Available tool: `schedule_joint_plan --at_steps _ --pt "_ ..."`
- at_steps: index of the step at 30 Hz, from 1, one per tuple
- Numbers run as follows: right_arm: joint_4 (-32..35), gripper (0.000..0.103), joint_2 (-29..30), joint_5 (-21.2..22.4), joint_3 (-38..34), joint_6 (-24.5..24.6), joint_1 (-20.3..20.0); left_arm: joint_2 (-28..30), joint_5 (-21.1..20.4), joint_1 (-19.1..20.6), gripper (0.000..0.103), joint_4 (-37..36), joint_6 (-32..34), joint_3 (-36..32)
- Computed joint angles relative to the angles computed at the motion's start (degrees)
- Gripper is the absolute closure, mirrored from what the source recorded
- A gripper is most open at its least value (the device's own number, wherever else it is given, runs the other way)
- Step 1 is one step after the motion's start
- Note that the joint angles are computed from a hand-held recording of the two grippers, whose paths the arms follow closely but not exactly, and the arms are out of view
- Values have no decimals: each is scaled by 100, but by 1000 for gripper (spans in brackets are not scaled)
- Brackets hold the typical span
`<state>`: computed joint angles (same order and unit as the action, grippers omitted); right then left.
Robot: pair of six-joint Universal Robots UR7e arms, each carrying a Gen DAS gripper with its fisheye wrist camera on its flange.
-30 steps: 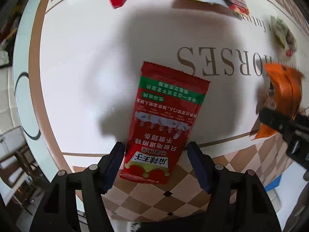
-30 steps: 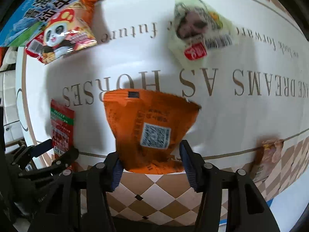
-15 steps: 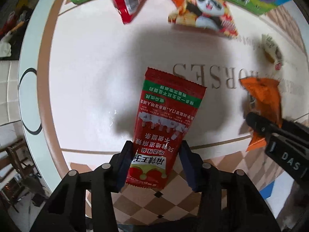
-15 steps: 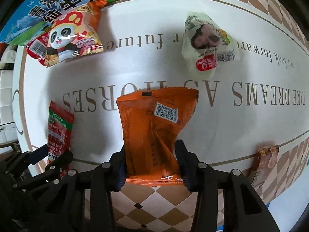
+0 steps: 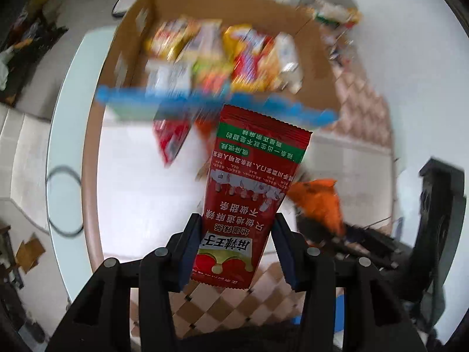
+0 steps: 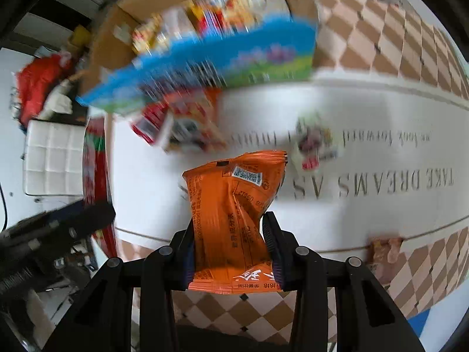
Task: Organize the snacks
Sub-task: 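Carry both packs into the box and open both tools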
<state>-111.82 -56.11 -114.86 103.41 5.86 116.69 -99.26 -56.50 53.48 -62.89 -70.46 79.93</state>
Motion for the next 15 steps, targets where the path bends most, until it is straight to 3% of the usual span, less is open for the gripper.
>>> schedule_joint_plan --at_steps 4,7,15 --pt "165 60 170 349 -829 -59 56 546 168 328 57 -105 622 -994" --pt "83 60 599 305 -1583 -64 162 1114 59 902 57 -530 1268 -1611" --pt "357 60 1765 -230 -3016 -119 44 2423 -1670 2325 57 -858 1722 -3205"
